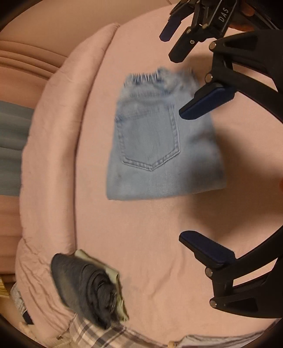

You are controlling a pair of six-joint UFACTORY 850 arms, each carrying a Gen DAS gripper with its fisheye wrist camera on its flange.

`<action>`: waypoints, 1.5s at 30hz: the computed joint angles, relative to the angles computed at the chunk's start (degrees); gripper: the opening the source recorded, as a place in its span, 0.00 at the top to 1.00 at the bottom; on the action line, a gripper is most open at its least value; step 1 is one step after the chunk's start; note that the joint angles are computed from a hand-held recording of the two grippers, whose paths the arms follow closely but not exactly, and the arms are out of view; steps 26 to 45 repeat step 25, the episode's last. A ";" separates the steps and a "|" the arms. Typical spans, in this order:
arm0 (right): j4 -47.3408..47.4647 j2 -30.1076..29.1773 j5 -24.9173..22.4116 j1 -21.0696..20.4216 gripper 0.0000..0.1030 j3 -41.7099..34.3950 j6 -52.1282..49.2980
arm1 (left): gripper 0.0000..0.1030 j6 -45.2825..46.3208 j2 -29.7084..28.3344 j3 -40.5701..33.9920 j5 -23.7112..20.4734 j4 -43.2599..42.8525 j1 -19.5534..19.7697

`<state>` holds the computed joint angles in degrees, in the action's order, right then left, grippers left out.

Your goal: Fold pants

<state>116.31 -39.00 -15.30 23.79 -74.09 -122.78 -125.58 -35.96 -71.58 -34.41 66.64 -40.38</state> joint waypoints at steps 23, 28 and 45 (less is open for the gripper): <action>21.17 19.12 -5.64 0.21 0.09 18.96 -23.13 | 0.01 2.52 5.20 -1.98 -17.58 -7.88 -13.77; 21.65 19.71 -6.10 0.16 0.09 19.59 -23.52 | 0.01 2.61 5.13 -2.12 -17.60 -8.07 -13.86; 21.65 19.71 -6.10 0.16 0.09 19.59 -23.52 | 0.01 2.61 5.13 -2.12 -17.60 -8.07 -13.86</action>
